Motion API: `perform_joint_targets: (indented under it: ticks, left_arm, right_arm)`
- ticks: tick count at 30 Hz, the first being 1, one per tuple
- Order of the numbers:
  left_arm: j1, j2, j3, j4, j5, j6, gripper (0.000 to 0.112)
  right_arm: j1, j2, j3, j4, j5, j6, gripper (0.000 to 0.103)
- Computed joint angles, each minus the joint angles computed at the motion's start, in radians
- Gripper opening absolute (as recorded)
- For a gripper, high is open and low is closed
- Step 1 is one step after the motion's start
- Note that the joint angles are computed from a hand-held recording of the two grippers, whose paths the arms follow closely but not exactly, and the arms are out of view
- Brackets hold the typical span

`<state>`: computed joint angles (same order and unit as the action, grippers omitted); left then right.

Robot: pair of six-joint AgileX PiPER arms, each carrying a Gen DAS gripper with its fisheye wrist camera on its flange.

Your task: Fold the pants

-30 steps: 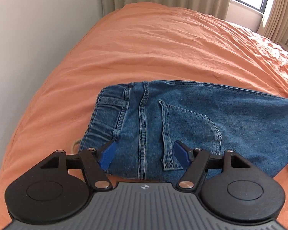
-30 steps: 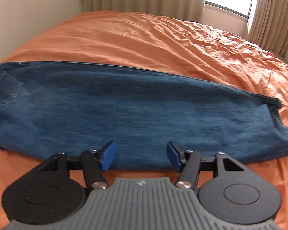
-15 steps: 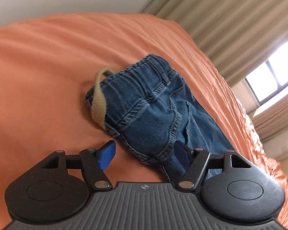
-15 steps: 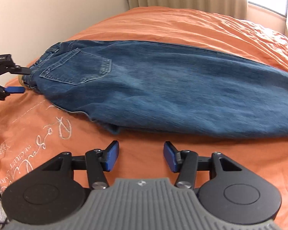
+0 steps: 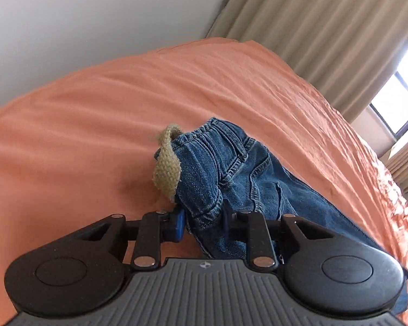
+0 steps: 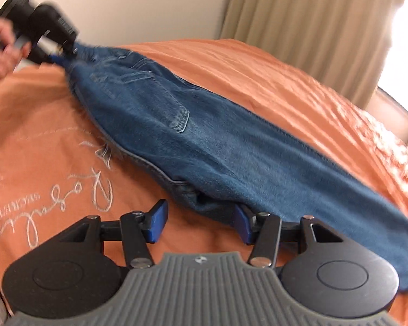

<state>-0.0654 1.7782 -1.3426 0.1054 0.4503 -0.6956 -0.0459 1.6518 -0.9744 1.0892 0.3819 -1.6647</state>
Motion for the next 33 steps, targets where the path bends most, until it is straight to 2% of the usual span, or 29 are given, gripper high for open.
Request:
perform_joint_targets:
  ticks: [2,4,6,7,11,13,15,19,22,23,25,27,30,33]
  left_arm:
    - [-0.028,0.013,-0.060,0.077,0.074,-0.021,0.028]
    - [-0.037,0.021,-0.083,0.096,0.114,-0.020,0.028]
    - [-0.032,0.032,-0.095,0.081,0.134,-0.003,0.028]
    - [-0.030,0.045,-0.109,0.074,0.149,0.010,0.028]
    - [-0.027,0.041,-0.087,0.066,0.161,0.042,0.028]
    - [-0.033,0.046,-0.096,0.078,0.172,0.040,0.028]
    - [-0.035,0.052,-0.110,0.081,0.187,0.041,0.028]
    - [-0.024,0.054,-0.124,0.055,0.215,0.067,0.028]
    - [-0.025,0.075,-0.161,0.047,0.242,0.082,0.028]
    - [-0.028,0.083,-0.174,0.049,0.251,0.080,0.028]
    - [-0.033,0.091,-0.194,0.057,0.271,0.092,0.028]
    - [-0.035,0.101,-0.224,0.062,0.304,0.112,0.028]
    - [-0.035,0.134,-0.283,0.056,0.367,0.151,0.028]
    - [-0.043,0.193,-0.340,0.067,0.437,0.139,0.028]
  right_arm:
    - [0.001,-0.019,0.006,-0.054,0.017,0.041,0.049]
    - [0.006,0.000,-0.019,-0.135,0.043,0.138,0.049]
    - [0.020,0.026,-0.037,-0.198,0.026,0.230,0.047]
    - [0.028,0.026,-0.033,-0.209,0.006,0.253,0.043]
    - [0.019,-0.037,-0.003,-0.152,0.040,0.178,0.041]
    - [0.027,-0.054,-0.005,-0.187,0.055,0.187,0.041]
    - [0.040,-0.032,-0.020,-0.236,0.035,0.229,0.041]
    - [0.048,0.079,-0.071,-0.230,-0.017,0.264,0.041]
    - [0.051,0.152,-0.155,-0.352,0.041,0.456,0.041]
    - [0.050,0.145,-0.153,-0.334,0.057,0.459,0.031]
    - [0.044,0.093,-0.113,-0.240,0.068,0.352,0.012]
    - [0.030,0.034,-0.061,-0.174,0.070,0.272,0.010]
    - [-0.004,0.043,-0.059,-0.206,0.128,0.319,0.005]
    - [0.013,0.080,-0.043,-0.232,0.093,0.348,0.004]
